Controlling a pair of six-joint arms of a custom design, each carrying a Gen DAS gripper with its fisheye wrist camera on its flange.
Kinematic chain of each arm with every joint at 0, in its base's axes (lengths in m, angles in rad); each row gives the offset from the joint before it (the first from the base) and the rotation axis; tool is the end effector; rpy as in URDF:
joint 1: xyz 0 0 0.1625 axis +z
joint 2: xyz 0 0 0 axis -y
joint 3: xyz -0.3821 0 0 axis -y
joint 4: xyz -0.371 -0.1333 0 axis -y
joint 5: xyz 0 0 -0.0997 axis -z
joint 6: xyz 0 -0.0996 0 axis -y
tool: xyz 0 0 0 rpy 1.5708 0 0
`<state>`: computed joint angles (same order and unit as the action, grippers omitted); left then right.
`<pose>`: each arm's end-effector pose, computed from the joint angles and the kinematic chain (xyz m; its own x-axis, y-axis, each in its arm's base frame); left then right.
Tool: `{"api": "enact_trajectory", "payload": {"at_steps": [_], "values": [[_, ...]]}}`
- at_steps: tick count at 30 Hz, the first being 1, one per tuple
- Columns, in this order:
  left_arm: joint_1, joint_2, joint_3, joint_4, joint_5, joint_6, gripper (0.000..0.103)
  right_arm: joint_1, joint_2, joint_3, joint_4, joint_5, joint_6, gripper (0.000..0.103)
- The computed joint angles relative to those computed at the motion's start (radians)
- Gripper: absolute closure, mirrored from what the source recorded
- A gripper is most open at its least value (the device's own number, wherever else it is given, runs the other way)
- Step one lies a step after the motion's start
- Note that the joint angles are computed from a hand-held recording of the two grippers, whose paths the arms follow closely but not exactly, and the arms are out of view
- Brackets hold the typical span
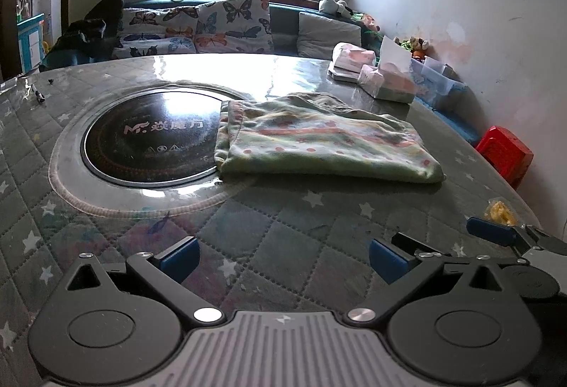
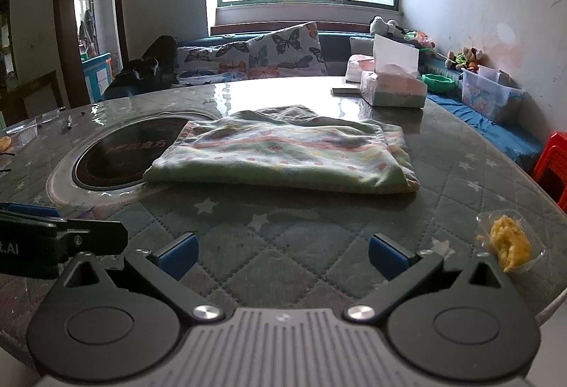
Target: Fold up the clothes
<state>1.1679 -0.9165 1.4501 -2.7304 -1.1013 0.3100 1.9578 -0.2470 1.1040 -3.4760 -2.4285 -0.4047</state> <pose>-0.1044 -0.6999 0.2634 -0.7833 0.3282 -0.5279 0.5846 0.6777 -0.4461 0.3253 -0.6445 0.0294 -0.7101 0.1489 0.6882 -0.5091 0.5666 -0.6479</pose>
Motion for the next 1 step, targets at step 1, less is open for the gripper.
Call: {"api": "enact_trajectory", "payload": {"at_steps": [1], "values": [[0.0, -0.001, 0.002, 0.002, 0.002, -0.001, 0.0, 0.0, -0.001, 0.003, -0.001, 0.0, 0.003, 0.0]]}}
